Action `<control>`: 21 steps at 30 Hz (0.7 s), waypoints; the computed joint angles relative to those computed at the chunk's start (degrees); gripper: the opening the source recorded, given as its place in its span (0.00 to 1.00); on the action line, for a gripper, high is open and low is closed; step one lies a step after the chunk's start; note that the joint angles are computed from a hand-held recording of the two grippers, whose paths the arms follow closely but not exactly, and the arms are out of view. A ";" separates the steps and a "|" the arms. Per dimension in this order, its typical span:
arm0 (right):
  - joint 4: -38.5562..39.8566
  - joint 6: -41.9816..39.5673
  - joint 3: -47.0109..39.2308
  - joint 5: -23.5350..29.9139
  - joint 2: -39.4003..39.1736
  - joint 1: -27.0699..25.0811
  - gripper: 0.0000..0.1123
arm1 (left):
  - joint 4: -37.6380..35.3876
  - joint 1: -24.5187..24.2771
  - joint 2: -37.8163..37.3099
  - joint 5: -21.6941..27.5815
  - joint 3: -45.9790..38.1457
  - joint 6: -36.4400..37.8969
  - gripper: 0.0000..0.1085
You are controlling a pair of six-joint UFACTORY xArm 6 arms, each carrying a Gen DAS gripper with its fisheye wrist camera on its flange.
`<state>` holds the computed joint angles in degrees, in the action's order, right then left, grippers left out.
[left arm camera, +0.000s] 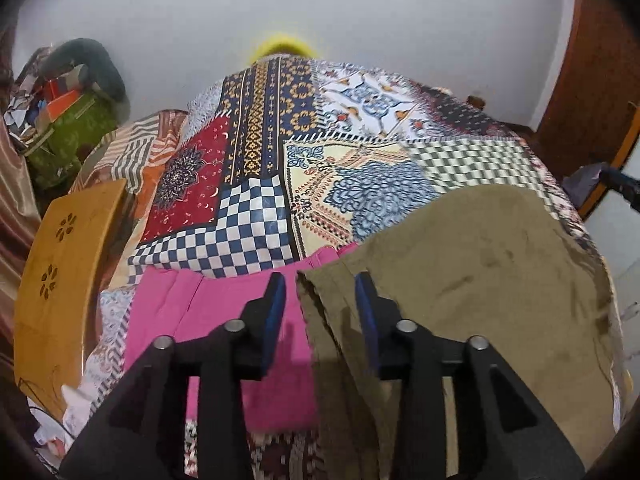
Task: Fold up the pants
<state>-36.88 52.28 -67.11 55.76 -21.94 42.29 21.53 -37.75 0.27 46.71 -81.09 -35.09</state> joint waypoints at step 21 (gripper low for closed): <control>11.36 25.74 17.67 24.10 -19.11 31.31 0.47 | -9.94 -13.52 -27.12 7.99 27.68 -5.41 0.62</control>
<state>-25.52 78.02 -49.44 79.86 -41.05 73.60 11.59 -51.27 -26.85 54.70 -53.41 -40.50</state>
